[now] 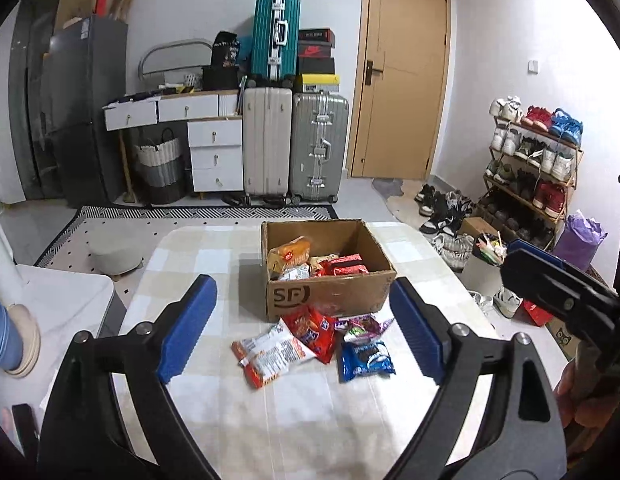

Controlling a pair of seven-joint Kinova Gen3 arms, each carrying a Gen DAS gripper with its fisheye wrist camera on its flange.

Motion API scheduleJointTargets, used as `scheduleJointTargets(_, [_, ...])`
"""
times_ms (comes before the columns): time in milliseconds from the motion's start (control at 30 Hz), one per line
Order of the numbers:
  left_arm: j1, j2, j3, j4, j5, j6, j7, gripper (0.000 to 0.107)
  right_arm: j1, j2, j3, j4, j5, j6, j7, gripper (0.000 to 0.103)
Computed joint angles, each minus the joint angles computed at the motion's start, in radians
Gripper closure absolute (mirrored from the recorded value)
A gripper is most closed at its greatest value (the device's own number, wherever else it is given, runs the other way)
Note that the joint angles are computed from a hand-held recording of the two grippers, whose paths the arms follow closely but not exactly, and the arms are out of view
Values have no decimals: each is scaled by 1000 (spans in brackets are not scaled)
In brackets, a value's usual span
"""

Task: Organize snacks
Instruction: 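Move both tools back toward the remaining snacks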

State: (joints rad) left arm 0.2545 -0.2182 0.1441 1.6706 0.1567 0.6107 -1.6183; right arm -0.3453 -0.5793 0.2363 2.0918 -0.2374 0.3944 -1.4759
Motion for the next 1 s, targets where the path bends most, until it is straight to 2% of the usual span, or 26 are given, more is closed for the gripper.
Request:
scheduleJointTargets(100, [12,-82,-30,72,26,-18,-17,6,65,-67,-76,49,16,-10,-34,7])
scheduleJointTargets(167, [44,-140,-75,128,65,-46,-55,6,94,-108,-110,95,24,-47,-59,5])
scheduleJointTargets(233, [28,-199,-75,181,69,-72,-45,6,112,-137,-134,136,29,-82,-92,5])
scheduleJointTargets(333, [23,-261,-88,228,65,-69,-43,6,119,-161,-157,174,46,-83,-128,5])
scheduleJointTargets(433, [10,-308,-96,275,51,-76,-39,6,130,-183,-177,210,58,-94,-161,1])
scheduleJointTargets(567, [-1,-329,-95,332,37,-105,-38,6,160,-219,-215,275,75,-140,-208,1])
scheduleJointTargets(700, [-13,-308,-79,390,24,-146,-25,6,188,-220,-253,314,110,-158,-230,1])
scheduleJointTargets(900, [16,-174,-93,431,40,-180,-29,6,172,-175,-261,384,137,-245,-251,1])
scheduleJointTargets(1000, [-15,-111,-52,440,20,-225,-6,6,171,-127,-262,407,153,-290,-255,1])
